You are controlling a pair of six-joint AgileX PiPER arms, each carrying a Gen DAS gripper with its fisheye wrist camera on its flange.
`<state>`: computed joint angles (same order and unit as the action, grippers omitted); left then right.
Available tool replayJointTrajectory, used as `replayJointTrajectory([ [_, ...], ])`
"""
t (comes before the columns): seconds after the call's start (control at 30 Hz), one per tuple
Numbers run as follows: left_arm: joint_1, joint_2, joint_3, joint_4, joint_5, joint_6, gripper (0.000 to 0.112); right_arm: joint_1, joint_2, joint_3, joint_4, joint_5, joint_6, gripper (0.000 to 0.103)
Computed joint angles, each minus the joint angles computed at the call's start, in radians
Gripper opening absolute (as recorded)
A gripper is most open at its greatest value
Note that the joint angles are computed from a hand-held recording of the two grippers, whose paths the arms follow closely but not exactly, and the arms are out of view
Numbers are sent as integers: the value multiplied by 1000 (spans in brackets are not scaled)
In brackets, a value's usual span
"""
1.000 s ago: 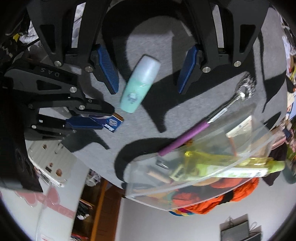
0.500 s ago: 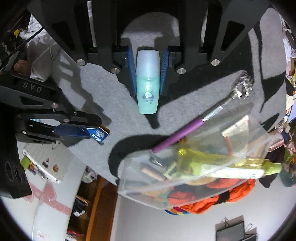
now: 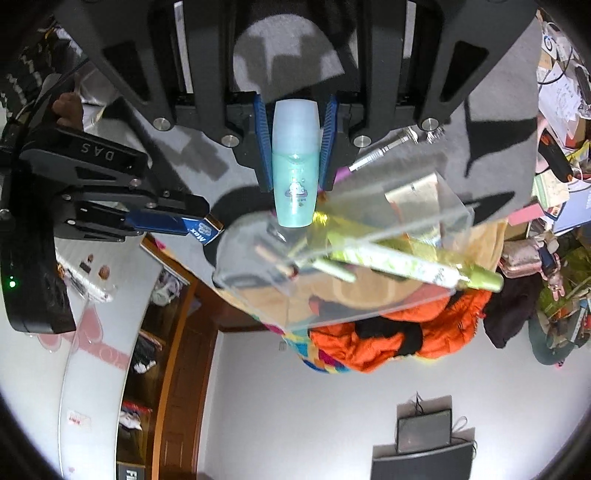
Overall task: Organize objects
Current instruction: 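Carry the bottle into the bin and open the left gripper while the right releases the blue box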
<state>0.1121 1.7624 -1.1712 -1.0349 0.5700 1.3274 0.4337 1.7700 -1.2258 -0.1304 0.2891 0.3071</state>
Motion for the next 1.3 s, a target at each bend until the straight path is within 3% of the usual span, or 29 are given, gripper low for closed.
replayJointTrajectory([
  [0.4,-11,70,-157,11,-13,-128,24,-21,41,-183,30,29,-73,25],
  [0.73,-45,178,-351,139,-28,-326,24,-40,140,-361,48,91,-108,25],
  [0.97,-66,301,-540,309,13,-526,24,-59,288,-552,106,199,-169,25],
  [1.3,-91,488,-822,462,155,-721,24,-66,453,-777,97,343,-182,25],
])
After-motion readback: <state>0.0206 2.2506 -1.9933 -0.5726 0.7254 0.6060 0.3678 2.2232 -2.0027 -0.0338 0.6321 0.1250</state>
